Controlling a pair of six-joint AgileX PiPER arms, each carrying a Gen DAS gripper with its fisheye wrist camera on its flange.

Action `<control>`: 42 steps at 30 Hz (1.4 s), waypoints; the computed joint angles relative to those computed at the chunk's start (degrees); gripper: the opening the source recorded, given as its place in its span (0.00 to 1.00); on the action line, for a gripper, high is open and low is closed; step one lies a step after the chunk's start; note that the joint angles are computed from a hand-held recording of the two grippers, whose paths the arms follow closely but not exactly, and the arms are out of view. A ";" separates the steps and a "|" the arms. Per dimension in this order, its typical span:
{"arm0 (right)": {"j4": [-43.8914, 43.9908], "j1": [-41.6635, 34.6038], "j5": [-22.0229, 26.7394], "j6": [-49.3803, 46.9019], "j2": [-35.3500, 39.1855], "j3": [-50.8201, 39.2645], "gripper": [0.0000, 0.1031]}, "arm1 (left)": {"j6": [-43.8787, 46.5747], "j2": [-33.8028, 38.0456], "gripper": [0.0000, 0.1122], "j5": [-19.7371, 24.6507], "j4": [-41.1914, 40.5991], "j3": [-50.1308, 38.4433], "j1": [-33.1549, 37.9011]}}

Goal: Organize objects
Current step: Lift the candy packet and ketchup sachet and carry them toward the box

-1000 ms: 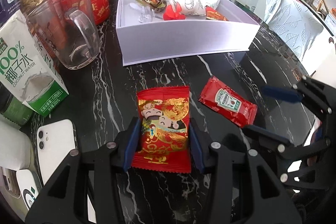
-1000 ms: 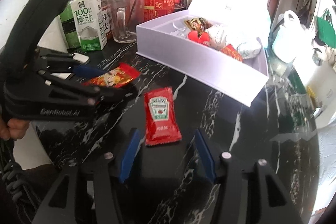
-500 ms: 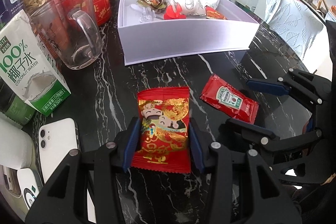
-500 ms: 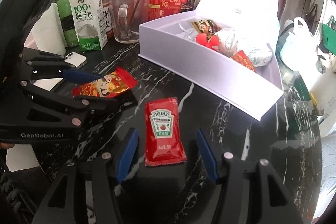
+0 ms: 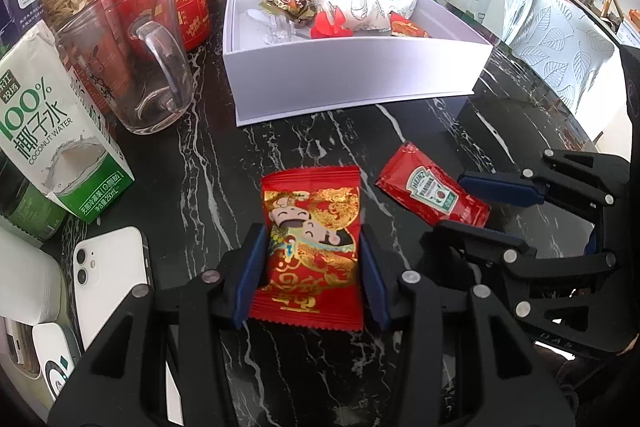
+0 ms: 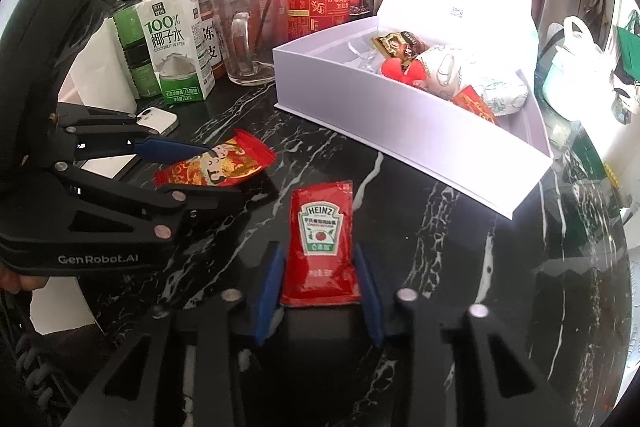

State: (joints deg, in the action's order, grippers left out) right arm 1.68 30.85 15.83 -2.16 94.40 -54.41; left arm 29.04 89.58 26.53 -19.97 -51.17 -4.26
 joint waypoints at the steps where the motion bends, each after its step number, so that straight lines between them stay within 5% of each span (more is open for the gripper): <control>1: -0.26 0.06 0.29 0.34 -0.03 -0.12 0.31 | 0.05 -0.01 0.39 0.02 0.04 -0.01 0.03; 14: 7.01 -1.17 0.39 -4.03 -0.97 0.52 0.23 | 0.63 0.50 0.34 1.71 -1.29 -1.21 0.18; 42: -8.95 0.83 2.22 13.04 -10.77 5.17 0.23 | -3.98 -5.84 0.33 2.95 2.13 1.05 -4.16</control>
